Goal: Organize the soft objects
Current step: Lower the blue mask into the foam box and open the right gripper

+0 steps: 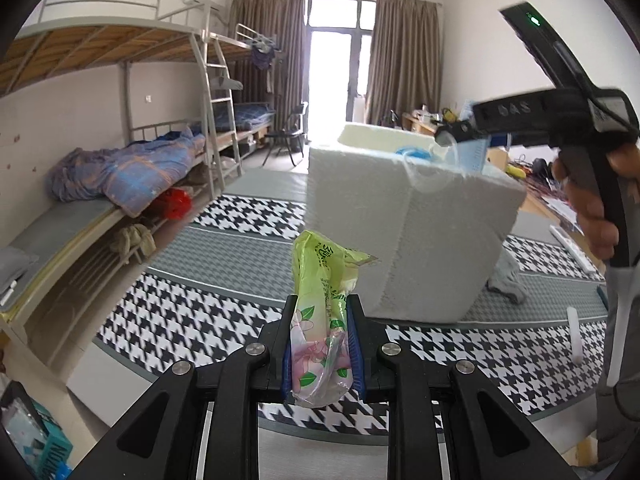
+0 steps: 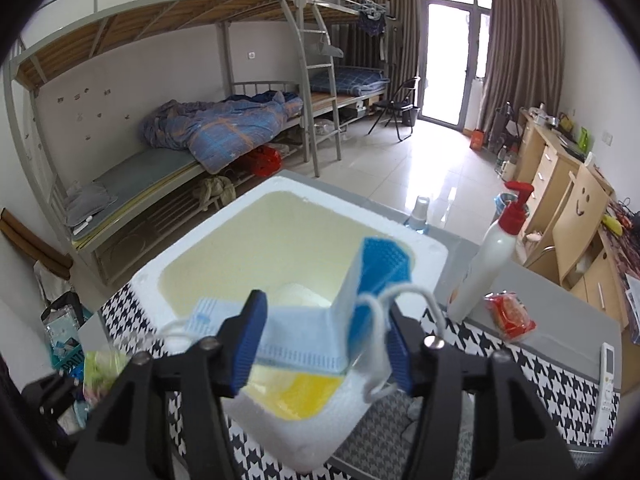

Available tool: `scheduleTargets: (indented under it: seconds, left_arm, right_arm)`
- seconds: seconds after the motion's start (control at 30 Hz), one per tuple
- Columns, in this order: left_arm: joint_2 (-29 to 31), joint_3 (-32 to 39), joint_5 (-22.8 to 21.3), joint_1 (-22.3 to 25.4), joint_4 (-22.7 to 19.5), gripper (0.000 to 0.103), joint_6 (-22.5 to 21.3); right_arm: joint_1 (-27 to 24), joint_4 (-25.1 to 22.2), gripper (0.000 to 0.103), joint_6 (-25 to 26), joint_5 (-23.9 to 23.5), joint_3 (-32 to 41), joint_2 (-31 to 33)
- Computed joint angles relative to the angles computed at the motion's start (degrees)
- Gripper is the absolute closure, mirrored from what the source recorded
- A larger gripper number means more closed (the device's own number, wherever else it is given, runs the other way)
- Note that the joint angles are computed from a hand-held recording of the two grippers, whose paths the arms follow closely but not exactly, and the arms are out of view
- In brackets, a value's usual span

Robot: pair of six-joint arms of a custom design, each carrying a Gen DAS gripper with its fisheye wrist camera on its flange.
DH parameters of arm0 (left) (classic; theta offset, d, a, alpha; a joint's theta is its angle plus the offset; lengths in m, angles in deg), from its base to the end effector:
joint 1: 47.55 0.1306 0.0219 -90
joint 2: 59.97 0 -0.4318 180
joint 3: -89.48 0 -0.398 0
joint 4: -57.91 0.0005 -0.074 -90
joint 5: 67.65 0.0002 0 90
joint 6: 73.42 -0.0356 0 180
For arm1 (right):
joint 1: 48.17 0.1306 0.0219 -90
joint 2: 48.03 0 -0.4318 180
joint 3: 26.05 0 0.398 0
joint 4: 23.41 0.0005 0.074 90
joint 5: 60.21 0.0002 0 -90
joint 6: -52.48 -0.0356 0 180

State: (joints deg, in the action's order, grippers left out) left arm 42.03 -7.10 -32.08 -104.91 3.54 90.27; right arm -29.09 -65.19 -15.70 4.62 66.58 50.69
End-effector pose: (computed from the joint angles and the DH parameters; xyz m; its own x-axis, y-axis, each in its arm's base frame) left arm 0.3025 -0.4196 0.3355 -0.4915 -0.2678 -0.8287 -0.3935 0.9172 -0.0630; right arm 0.5190 0.1950 0.4363 -0.4405 -0.5083 -0.7400 -0.7855 0.6174 0.0435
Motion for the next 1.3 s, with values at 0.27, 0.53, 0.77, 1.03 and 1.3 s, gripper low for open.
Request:
scheduleTargets:
  seconds: [0.27, 0.53, 0.77, 1.03, 1.3]
  left_arm:
    - [-1.5, 0.5, -2.7, 0.0, -2.2, 0.079, 0.3]
    - [-2.7, 2.0, -6.2, -0.2, -1.9, 0.079, -3.4]
    - [-3.1, 3.7, -8.3, 0.1, 2.6, 0.079, -10.9]
    - [-3.2, 4.9, -8.9, 0.5, 9.3, 0.079, -20.1]
    - [-3.1, 5.5, -8.2, 1.3, 15.6, 0.079, -28.0]
  right_arm:
    - [-1.2, -1.0, 0.037, 2.2, -2.1, -1.9, -2.2]
    - [-2.6, 0.6, 0.036, 1.8, -4.3, -4.0, -4.3]
    - [-3.9, 1.7, 0.028, 1.7, -6.3, -5.4, -5.5]
    - [-4.8, 4.3, 0.027, 1.3, -7.9, -7.3, -7.4]
    - [-6.2, 9.0, 0.018, -0.6, -9.7, -10.1, -9.5]
